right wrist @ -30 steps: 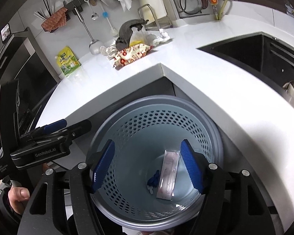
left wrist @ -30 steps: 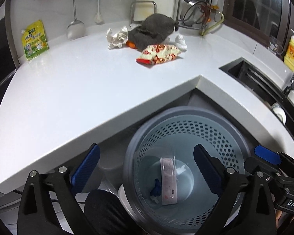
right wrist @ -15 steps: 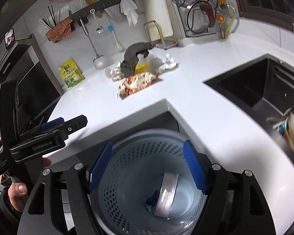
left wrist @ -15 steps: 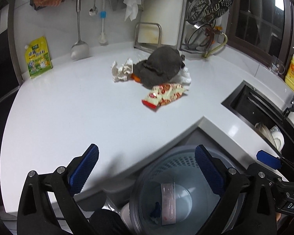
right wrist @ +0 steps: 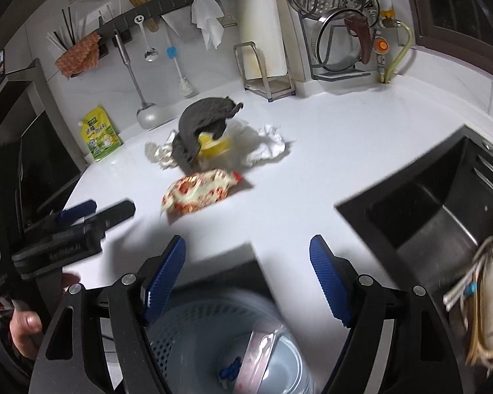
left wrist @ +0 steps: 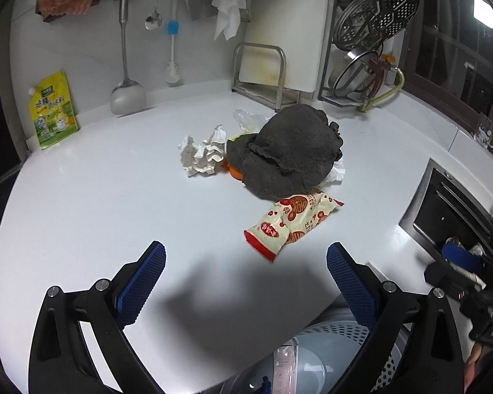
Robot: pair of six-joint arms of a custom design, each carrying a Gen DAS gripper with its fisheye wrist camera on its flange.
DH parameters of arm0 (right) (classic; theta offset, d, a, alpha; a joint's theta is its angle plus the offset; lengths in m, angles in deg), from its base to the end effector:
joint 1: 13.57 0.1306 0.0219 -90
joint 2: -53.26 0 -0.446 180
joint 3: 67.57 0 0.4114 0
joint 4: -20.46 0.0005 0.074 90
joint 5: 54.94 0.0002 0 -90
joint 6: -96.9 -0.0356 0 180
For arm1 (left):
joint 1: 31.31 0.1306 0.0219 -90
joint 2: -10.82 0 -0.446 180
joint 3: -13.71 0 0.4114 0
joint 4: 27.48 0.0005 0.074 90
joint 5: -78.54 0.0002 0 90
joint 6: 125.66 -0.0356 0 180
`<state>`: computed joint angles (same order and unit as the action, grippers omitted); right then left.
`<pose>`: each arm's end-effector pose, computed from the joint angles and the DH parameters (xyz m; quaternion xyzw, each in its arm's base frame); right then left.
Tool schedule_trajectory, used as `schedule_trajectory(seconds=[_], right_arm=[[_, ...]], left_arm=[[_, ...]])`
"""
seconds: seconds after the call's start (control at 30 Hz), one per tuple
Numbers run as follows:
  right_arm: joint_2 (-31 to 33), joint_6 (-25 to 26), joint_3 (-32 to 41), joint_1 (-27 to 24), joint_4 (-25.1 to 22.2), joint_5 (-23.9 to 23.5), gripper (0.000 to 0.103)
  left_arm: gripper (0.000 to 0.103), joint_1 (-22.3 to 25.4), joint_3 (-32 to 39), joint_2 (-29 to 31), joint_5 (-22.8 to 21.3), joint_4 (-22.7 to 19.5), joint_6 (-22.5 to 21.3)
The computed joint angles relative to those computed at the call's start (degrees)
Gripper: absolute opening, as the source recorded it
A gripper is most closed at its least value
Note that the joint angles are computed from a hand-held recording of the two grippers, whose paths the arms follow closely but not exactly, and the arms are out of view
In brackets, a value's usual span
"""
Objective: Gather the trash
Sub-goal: 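Grasp the white tissue with the right tool while the left tool grasps the red-white snack wrapper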
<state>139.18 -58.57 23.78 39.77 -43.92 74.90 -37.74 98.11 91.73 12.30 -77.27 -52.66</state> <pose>0.2885 0.3485 0.5275 0.1864 0.8912 0.0495 0.4107 0.4312 -0.0635 0.5188 0.2594 0.8738 -0.1567 0.3803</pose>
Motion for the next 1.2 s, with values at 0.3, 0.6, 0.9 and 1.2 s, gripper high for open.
schedule_trajectory(seconds=[0.3,0.6,0.9,1.2], right_arm=[[1.81,11.61,0.47,-10.97,6.67,-9.09,0.074],[6.59,18.06,3.56,-19.2,7.93,-17.0,0.074],[10.91,21.63,7.79,-22.4,5.12,-19.29,0.074],[13.08,25.62,9.72,-22.27,3.88,-19.62,0.026]], left_arm=[[0.097,-3.3,1.51,3.9,-1.94,-0.21,1.02],[0.097,-4.59,3.43,7.17,-2.67,-1.4,2.1],[0.097,-5.0,3.99,8.0,-2.37,-1.26,2.85],[0.097,-5.49,4.71,8.92,-3.06,-1.97,3.17]])
